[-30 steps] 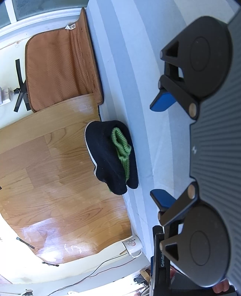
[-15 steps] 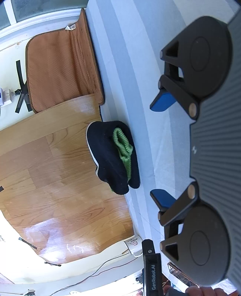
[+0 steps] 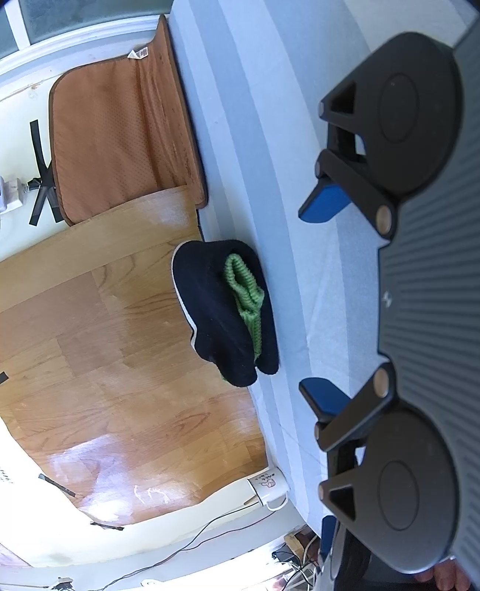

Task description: Fold small clothes

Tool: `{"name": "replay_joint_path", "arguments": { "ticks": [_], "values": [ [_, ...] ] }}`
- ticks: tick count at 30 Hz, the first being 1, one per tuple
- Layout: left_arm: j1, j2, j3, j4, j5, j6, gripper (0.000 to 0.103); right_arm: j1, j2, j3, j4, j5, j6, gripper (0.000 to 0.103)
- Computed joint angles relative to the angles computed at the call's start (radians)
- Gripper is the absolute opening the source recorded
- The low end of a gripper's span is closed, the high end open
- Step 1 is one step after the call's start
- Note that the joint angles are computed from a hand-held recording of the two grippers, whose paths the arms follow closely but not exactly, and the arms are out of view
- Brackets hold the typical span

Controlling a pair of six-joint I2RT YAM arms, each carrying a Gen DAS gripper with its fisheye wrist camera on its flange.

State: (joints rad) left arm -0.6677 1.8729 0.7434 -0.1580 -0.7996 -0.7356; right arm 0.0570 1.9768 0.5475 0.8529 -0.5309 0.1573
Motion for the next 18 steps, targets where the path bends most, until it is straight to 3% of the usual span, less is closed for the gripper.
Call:
{"name": "replay_joint_path", "arguments": {
  "ticks": [18],
  "values": [
    [0.004, 0.006, -0.012, -0.011, 0.038, -0.012, 0.103, 0.003, 0.003, 0.004, -0.002, -0.001, -0.002, 0.093]
  ]
}}
